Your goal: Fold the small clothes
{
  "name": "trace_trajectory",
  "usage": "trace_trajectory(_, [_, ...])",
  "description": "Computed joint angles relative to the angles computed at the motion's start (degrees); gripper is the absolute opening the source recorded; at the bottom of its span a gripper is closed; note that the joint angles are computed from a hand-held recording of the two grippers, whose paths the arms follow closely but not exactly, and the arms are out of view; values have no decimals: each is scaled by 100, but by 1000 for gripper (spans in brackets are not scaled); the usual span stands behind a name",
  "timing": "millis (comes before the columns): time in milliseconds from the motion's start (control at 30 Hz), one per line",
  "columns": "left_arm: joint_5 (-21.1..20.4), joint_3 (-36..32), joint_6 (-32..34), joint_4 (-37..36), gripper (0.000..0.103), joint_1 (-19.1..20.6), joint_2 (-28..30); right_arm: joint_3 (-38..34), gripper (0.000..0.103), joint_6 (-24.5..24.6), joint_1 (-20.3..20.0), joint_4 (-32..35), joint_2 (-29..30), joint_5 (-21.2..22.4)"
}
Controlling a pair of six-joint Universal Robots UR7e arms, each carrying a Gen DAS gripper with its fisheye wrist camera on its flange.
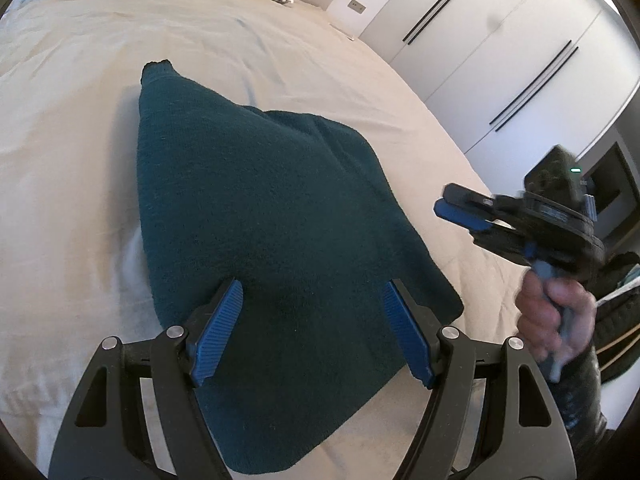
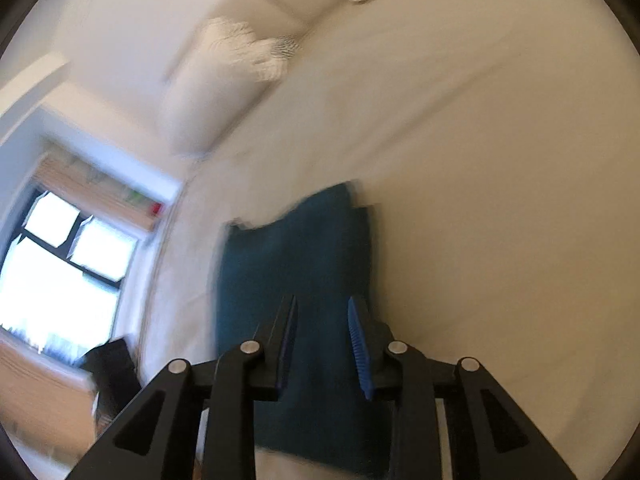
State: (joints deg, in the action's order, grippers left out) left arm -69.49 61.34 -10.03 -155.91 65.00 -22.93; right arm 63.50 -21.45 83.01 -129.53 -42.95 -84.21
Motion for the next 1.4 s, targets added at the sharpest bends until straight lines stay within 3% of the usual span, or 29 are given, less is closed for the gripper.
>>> trace_trajectory(67, [49, -1, -6, 0, 72, -19, 13, 17, 30, -173, 38, 319, 109, -96])
trace_trajectory(133, [72, 18, 6, 27, 72, -35, 4, 29, 30, -42, -2, 310, 230, -395])
trace_trajectory(167, [57, 36, 6, 33, 72, -32, -11, 26, 25, 61, -87, 319, 255, -301])
trace_trajectory(233, [13, 102, -57, 19, 72, -36, -70, 73, 2, 176, -239, 263, 215, -69])
trace_trajectory(267, [-4, 142, -80, -40, 72, -42, -102, 115, 0, 238, -310, 228, 164, 8])
trace_trajectory(333, [87, 227, -53, -216, 72, -89, -161, 259, 0, 173, -422, 179, 11, 185])
trace_trajectory(467, [519, -138, 237, -206, 72, -171, -4, 579, 1, 93, -451, -31, -261, 108])
trace_trajectory(567, [792, -1015, 325, 380, 72, -126, 361, 691, 7, 23, -346, -230, -327, -12])
trace_trajectory(633, [1085, -1712, 314, 953, 72, -92, 675, 708, 26, -60, -284, -308, -345, 66])
trace_trajectory(700, [1112, -2328, 198, 1542, 72, -16, 959, 621, 34, -116, -216, -345, -284, 243])
trace_trajectory(800, [1301, -2895, 179, 2000, 72, 20, 1286, 109, 34, -115, -108, -147, 68, 456])
trace_trajectory(933, [1976, -3403, 580, 2350, 72, -112, 1679, -651, 35, 92, -25, 164, 639, 374])
trace_trajectory(1033, [1981, -3384, 593, 2296, 73, -103, 1687, -971, 36, 196, -36, 336, 904, 77])
trace_trajectory(1200, [1953, -2932, 787, 1941, 74, -93, 1477, -744, 33, 212, -139, 156, 694, 247])
trace_trajectory(1267, [1995, -2890, 834, 1879, 75, -102, 1467, -469, 37, 257, -137, -211, 488, 52])
trace_trajectory(1300, [2014, -2920, 851, 1856, 75, -106, 1507, -324, 48, 296, -111, -457, 405, -120])
trace_trajectory(1400, [2045, -2988, 866, 1832, 75, -116, 1562, -76, 51, 304, -145, -722, 198, -209])
